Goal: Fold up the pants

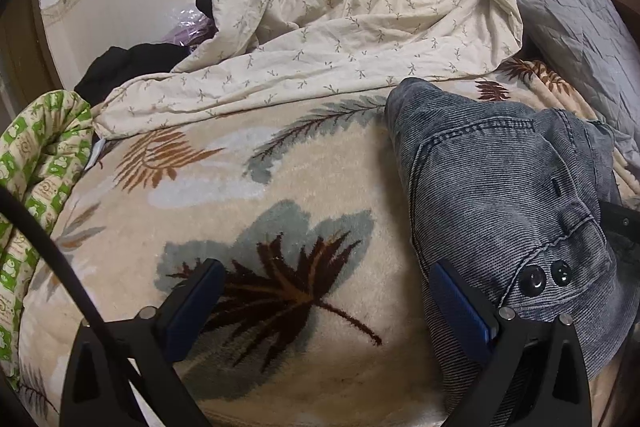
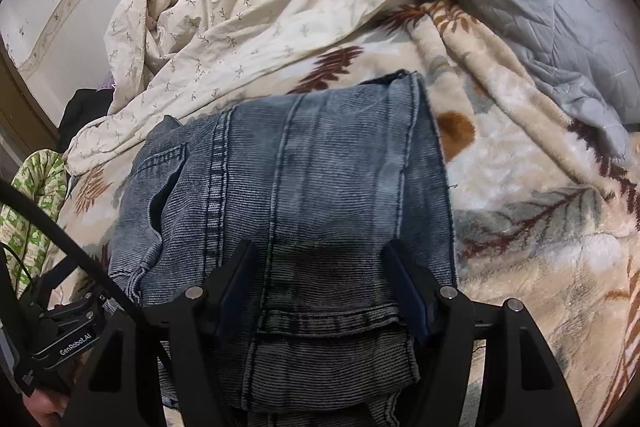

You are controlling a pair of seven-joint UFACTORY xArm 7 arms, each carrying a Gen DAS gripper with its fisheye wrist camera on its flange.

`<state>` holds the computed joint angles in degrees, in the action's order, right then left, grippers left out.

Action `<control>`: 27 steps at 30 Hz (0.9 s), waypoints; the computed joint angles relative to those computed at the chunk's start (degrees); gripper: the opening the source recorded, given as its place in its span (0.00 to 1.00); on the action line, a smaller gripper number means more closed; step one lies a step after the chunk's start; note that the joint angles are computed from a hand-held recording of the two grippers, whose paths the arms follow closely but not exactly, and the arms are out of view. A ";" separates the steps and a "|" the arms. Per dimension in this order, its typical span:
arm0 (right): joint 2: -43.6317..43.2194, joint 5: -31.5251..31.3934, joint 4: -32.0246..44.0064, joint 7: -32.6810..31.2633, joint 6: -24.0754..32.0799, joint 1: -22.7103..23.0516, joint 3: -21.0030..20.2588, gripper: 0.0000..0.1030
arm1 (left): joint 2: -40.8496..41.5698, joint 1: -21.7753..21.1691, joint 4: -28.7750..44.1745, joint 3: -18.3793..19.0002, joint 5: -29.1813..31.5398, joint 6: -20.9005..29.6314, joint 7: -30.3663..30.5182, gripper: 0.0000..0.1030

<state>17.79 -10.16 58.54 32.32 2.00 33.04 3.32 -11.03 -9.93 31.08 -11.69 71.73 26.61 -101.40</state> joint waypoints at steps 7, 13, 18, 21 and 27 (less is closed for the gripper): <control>-2.59 8.52 -1.70 -7.41 -1.42 -9.95 10.37 0.67 | -0.45 -0.05 -0.09 -0.16 -0.86 0.14 0.51 1.00; -4.56 11.31 -3.44 -7.31 -2.72 -10.09 8.77 0.67 | -1.16 -0.52 0.08 -0.91 -1.09 1.63 1.25 1.00; -5.39 13.44 -4.15 -7.17 -2.18 -11.11 8.84 0.67 | -1.38 -0.53 0.00 -1.02 -0.98 1.67 1.33 1.00; -6.07 11.14 -4.69 -4.96 -2.42 -8.13 5.27 0.67 | -1.37 -0.46 -0.05 -0.96 -1.07 1.52 1.33 1.00; -6.19 10.95 -4.62 -4.84 -1.79 -9.21 6.23 0.67 | -0.97 0.03 -0.12 -0.45 -0.77 0.56 1.51 1.00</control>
